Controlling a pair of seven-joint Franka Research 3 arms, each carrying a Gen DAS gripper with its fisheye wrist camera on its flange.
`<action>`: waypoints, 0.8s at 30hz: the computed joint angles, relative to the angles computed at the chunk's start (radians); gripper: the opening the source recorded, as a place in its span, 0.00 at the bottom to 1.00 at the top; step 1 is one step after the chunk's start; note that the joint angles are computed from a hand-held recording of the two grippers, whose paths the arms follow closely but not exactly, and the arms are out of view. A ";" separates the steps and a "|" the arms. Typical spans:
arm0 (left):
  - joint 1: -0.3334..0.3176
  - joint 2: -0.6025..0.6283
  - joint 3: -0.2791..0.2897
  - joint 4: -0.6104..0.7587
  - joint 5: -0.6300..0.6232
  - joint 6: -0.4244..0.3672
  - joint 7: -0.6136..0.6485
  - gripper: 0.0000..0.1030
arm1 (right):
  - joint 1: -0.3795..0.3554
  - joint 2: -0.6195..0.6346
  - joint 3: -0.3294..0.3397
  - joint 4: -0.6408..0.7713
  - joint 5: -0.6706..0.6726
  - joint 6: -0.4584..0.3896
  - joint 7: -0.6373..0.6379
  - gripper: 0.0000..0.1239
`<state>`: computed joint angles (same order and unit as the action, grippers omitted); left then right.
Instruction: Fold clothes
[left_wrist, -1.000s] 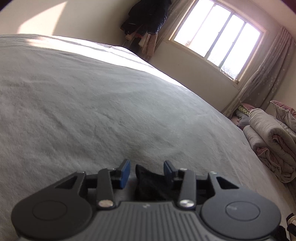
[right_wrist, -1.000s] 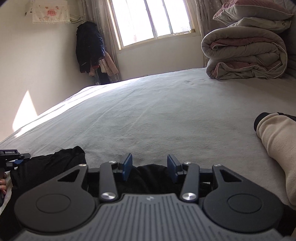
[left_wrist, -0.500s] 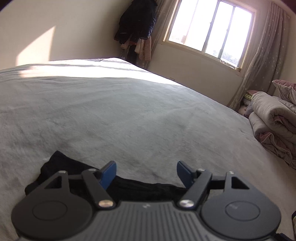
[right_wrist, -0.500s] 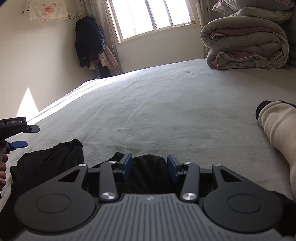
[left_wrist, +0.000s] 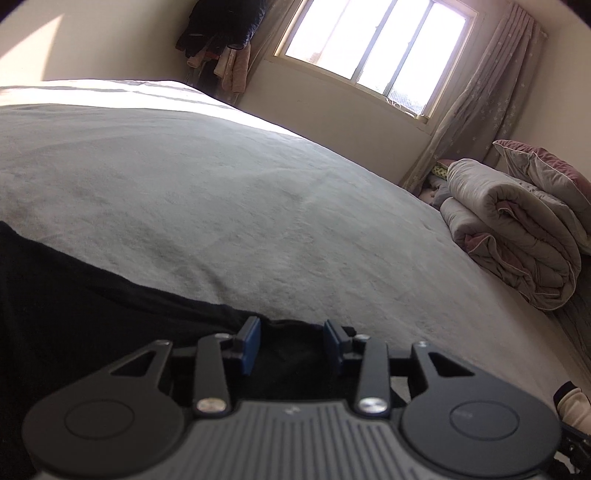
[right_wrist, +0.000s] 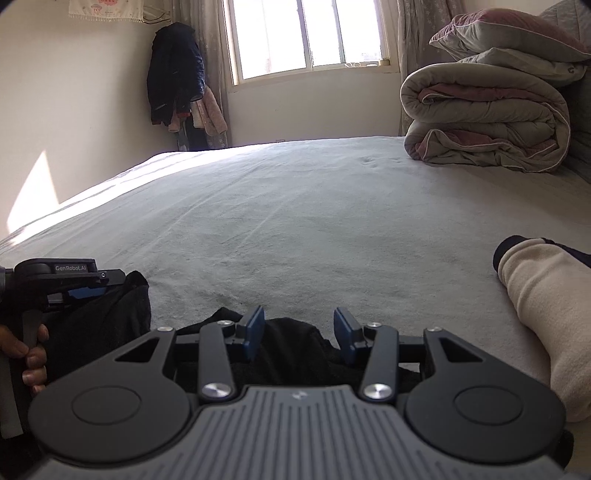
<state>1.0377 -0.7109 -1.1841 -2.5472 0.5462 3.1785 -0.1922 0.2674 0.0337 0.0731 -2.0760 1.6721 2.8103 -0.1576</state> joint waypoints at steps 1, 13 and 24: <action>0.000 -0.001 0.000 -0.002 -0.002 0.005 -0.002 0.38 | 0.003 0.003 0.002 0.010 -0.029 0.008 -0.005 0.37; 0.022 -0.011 -0.017 -0.021 -0.057 0.065 0.013 0.39 | -0.002 0.081 0.029 0.077 -0.698 -0.033 -0.006 0.37; 0.028 -0.011 -0.026 -0.021 -0.084 0.073 0.046 0.43 | -0.048 0.148 0.052 0.175 -0.723 -0.221 0.083 0.31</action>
<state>1.0656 -0.7223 -1.2098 -2.5684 0.4623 3.2516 -0.1464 0.2197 0.1822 0.1255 -1.9011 0.9494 2.5893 -0.0748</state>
